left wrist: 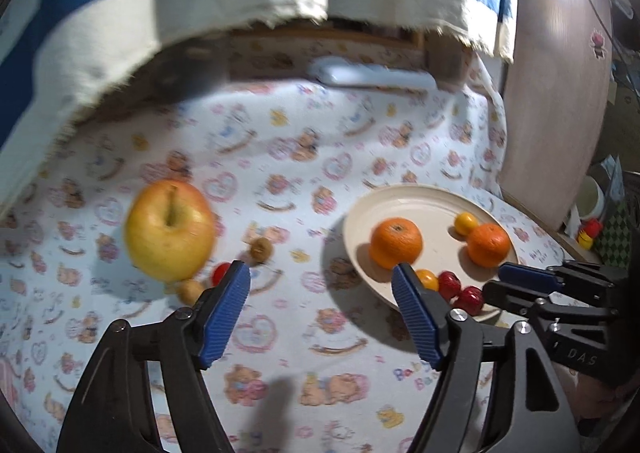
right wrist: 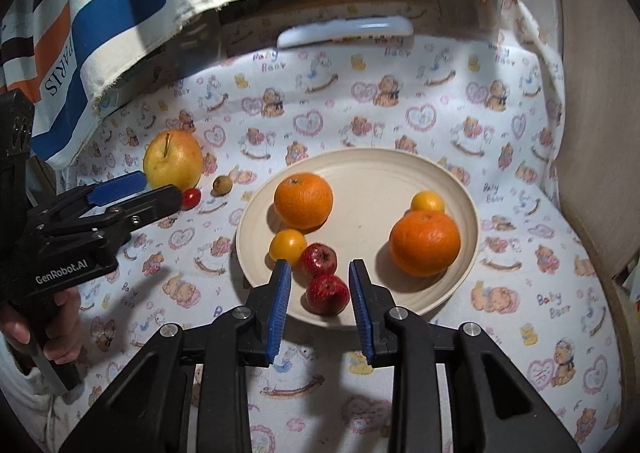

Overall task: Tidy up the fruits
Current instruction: 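Withdraw both grippers from the plate back toward the apple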

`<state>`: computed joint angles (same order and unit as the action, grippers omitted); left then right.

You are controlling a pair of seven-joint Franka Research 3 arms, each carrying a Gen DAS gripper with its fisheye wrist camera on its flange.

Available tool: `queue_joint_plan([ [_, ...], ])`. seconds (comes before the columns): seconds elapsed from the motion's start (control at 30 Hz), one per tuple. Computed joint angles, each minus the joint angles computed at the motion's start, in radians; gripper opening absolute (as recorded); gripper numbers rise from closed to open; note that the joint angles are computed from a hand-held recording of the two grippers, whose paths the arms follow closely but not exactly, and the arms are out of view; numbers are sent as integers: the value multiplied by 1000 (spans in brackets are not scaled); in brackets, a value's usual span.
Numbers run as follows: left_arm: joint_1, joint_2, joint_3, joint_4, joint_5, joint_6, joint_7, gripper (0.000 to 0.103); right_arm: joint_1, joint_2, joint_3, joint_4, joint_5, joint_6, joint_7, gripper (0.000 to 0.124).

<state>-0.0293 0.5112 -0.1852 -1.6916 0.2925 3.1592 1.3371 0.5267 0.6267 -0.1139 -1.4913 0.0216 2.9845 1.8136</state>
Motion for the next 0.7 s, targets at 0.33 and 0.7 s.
queue_joint_plan([
  [0.33, -279, -75, 380, -157, -45, 227, -116, 96, 218, 13, -292, -55, -107, 124, 197, 34],
  [0.7, -374, -85, 471, -216, -261, 299, 27, 101, 349, 49, -448, -96, 9, 242, 172, 67],
])
